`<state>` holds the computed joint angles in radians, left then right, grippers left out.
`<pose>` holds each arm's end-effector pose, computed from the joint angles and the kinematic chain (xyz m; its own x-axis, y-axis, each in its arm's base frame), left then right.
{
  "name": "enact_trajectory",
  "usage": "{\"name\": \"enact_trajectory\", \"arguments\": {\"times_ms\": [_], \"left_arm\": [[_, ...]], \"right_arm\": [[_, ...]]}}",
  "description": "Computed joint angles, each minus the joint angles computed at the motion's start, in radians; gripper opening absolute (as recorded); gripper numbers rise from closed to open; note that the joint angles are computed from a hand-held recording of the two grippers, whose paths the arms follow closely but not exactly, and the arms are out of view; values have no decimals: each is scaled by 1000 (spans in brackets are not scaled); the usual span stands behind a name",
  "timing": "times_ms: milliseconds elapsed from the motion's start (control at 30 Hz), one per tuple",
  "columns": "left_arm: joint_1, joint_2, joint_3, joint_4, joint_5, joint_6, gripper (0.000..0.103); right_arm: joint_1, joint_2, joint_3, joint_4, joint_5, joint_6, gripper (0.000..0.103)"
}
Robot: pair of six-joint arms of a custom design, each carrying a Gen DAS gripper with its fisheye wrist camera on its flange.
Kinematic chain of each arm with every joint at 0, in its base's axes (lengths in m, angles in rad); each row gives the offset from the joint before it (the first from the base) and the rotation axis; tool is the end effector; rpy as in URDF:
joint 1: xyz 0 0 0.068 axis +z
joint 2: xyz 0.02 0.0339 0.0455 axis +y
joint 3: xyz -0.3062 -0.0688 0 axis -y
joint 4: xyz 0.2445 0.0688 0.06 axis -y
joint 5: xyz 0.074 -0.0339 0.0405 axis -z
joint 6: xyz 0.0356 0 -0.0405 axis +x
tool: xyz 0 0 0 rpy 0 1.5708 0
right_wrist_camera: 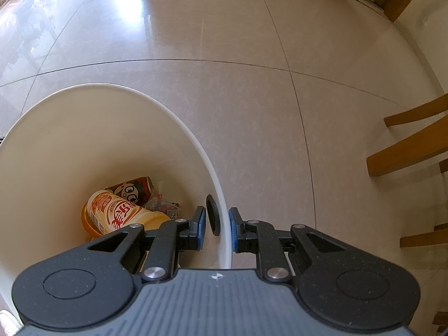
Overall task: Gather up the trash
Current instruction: 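Move the left gripper to the white tissue and grasp it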
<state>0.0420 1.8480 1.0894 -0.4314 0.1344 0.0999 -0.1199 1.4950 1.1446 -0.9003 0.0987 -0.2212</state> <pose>0.3630 0.0105 0.1819 -0.9221 0.0602 -0.3822 0.1006 0.9911 -0.0867 0.2790 -0.0372 0.2874 -0.9523 -0.1052 -0.2865 -0.0606 0.9852 -0.1603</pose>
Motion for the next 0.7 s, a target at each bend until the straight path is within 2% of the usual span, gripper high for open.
{"name": "enact_trajectory", "arguments": {"times_ms": [133,267,400,500,700], "left_arm": [[13,72,-29,87,-12,-12,93],[16,159,0,147,-55,-10,86],[14,224,19,201,-60,-19,84],[25,266,29,216,-61,-8,73],[20,328,41,226,-64,-34,71]], "right_arm": [[3,2,-5,12,12,-6,21],[7,3,-8,17,22,-3,21],[6,7,-5,17,22,-4,21],[8,9,-3,16,22,-4,21],[10,10,-1,13,23,-1,21]]}}
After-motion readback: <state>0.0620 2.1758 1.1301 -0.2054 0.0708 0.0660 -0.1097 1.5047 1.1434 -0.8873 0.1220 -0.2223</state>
